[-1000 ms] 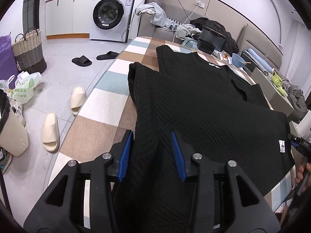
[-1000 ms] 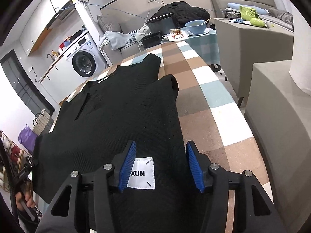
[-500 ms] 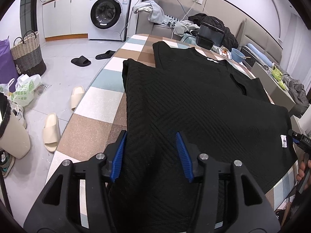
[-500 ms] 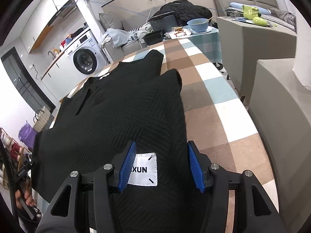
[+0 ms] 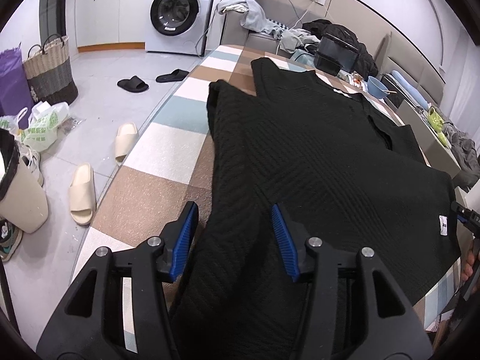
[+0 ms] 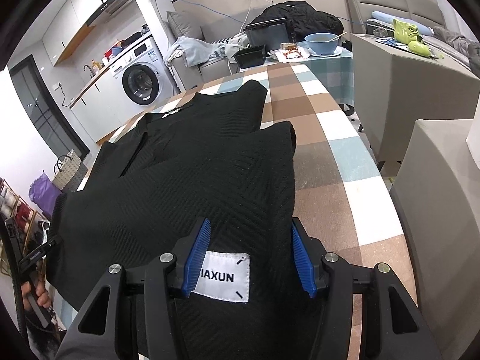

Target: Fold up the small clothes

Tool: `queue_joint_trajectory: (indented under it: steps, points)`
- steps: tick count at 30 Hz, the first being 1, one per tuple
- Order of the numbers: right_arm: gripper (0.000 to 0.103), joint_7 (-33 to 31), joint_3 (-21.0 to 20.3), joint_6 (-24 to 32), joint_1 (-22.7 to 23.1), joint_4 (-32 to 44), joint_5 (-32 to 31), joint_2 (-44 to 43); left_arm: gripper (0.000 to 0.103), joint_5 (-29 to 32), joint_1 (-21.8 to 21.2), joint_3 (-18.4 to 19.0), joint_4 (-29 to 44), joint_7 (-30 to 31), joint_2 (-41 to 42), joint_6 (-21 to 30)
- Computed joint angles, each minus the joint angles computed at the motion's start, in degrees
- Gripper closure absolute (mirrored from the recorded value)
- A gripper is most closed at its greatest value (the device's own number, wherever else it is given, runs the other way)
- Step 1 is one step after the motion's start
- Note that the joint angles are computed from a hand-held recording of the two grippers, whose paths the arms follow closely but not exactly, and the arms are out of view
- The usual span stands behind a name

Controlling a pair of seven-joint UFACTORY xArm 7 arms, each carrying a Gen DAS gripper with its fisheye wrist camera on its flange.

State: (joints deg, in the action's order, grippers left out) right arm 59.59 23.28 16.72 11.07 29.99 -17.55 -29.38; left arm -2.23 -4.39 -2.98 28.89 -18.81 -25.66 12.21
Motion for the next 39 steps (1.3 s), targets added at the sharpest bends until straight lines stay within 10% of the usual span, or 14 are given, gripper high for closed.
queue_joint_trajectory:
  steps: [6,9,12,22,33,37,39]
  points:
    - [0.051,-3.65,-2.3,-1.55,1.8,-0.02,1.2,1.85,0.055,-2.45,-1.22,1.93,1.97,1.52,2.8,-0.08]
    - [0.078,-3.28,-0.39,-3.25,-0.41,-0.5,-0.62,1.0,0.055,-2.56,-0.75,1.6,3.21,1.22,4.36,-1.0]
    - [0.099,-2.6,0.19,-6.01,-1.94,-2.38,-1.11,-1.61,0.09,-2.8,-0.97,1.72,3.27,1.08,4.9,-4.33]
    - [0.1,-4.07,3.88,-18.78,-8.21,-5.9,4.25,-8.58,0.098,-0.69,-0.48,0.4,3.73,0.59,0.52,-9.35]
    - [0.1,0.64,17.54,-11.73,-26.59,4.31,1.57,-3.06,0.098,2.61,4.0,-1.04,16.12,-0.68,12.11,-6.09]
    - [0.097,1.08,13.16,-10.1,-22.51,4.45,0.83,1.96,0.098,5.15,4.46,-1.56,17.1,-2.52,14.56,-3.98]
    - [0.079,-0.36,6.17,-10.89,-15.64,2.48,3.07,3.56,0.097,6.11,4.32,-1.57,16.18,-3.28,14.32,-3.42]
